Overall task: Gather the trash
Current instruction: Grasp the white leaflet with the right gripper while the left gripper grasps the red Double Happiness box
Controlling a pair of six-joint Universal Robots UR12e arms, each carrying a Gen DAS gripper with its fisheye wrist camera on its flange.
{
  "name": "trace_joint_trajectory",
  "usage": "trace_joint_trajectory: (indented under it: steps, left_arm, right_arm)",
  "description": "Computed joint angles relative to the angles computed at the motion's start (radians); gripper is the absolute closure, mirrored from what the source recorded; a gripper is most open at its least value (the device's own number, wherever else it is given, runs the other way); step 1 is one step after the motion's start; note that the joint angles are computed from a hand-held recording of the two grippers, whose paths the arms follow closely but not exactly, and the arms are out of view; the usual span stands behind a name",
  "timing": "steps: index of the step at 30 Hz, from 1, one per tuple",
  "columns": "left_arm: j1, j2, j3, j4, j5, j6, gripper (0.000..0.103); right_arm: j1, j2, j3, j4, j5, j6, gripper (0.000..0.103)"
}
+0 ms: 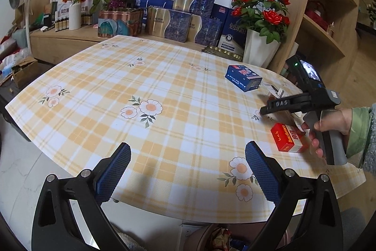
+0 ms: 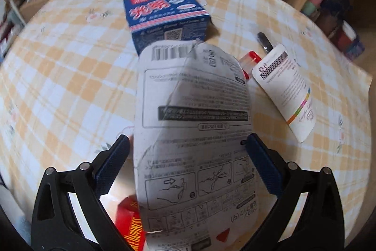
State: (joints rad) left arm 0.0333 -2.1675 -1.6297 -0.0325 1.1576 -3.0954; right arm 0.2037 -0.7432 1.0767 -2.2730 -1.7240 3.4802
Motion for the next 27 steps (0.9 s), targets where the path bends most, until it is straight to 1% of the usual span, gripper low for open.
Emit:
trace_joint_trajectory:
  steps: [1, 2, 3, 5, 7, 8, 10, 11, 12, 14, 15, 17, 19, 23, 25, 27]
  left_arm:
    - [0.0, 0.001, 0.0, -0.004, -0.004, 0.004, 0.008]
    - [-0.001, 0.002, 0.0, -0.005, -0.007, 0.006, 0.008]
    - [-0.002, 0.003, 0.0, -0.007, -0.012, 0.009, 0.008]
    - [-0.006, 0.006, 0.002, -0.017, -0.023, 0.02, 0.008]
    - [-0.012, 0.009, 0.006, -0.036, -0.041, 0.041, 0.008]
    - [-0.016, 0.01, 0.008, -0.044, -0.047, 0.052, 0.008]
    - [-0.025, 0.011, 0.014, -0.059, -0.057, 0.073, 0.008]
    - [-0.032, 0.012, 0.02, -0.08, -0.066, 0.091, 0.008]
    - [-0.038, 0.011, 0.026, -0.095, -0.074, 0.104, 0.008]
    - [-0.052, 0.009, 0.039, -0.124, -0.094, 0.131, 0.008]
    - [-0.058, 0.007, 0.048, -0.146, -0.102, 0.147, 0.008]
    - [-0.075, 0.001, 0.075, -0.213, -0.123, 0.178, 0.007]
    - [-0.091, -0.009, 0.102, -0.269, -0.138, 0.189, 0.007]
    - [-0.128, -0.034, 0.153, -0.35, -0.126, 0.195, 0.007]
    - [-0.148, -0.052, 0.186, -0.392, -0.12, 0.189, 0.007]
    - [-0.165, -0.068, 0.213, -0.416, -0.103, 0.177, 0.007]
  right_arm:
    - [-0.008, -0.011, 0.019, -0.027, 0.038, 0.015, 0.016]
    - [-0.015, -0.023, 0.038, -0.05, 0.064, 0.028, 0.021]
    - [-0.021, -0.031, 0.052, -0.064, 0.088, 0.034, 0.027]
    - [-0.038, -0.061, 0.105, -0.126, 0.158, 0.045, 0.037]
    - [-0.044, -0.088, 0.145, -0.18, 0.172, 0.036, 0.055]
    - [-0.047, -0.106, 0.174, -0.218, 0.183, 0.031, 0.058]
    - [-0.055, -0.134, 0.215, -0.268, 0.197, 0.032, 0.066]
    - [-0.058, -0.155, 0.248, -0.303, 0.198, 0.026, 0.069]
    - [-0.061, -0.167, 0.268, -0.322, 0.199, 0.019, 0.073]
    - [-0.068, -0.192, 0.309, -0.362, 0.198, 0.005, 0.075]
    - [-0.071, -0.208, 0.336, -0.39, 0.184, 0.002, 0.075]
    - [-0.074, -0.229, 0.373, -0.432, 0.166, 0.0, 0.075]
    - [-0.081, -0.256, 0.423, -0.491, 0.158, 0.02, 0.075]
    - [-0.091, -0.302, 0.518, -0.611, 0.159, 0.072, 0.075]
    - [-0.092, -0.317, 0.552, -0.653, 0.158, 0.083, 0.075]
    - [-0.093, -0.333, 0.589, -0.695, 0.155, 0.093, 0.075]
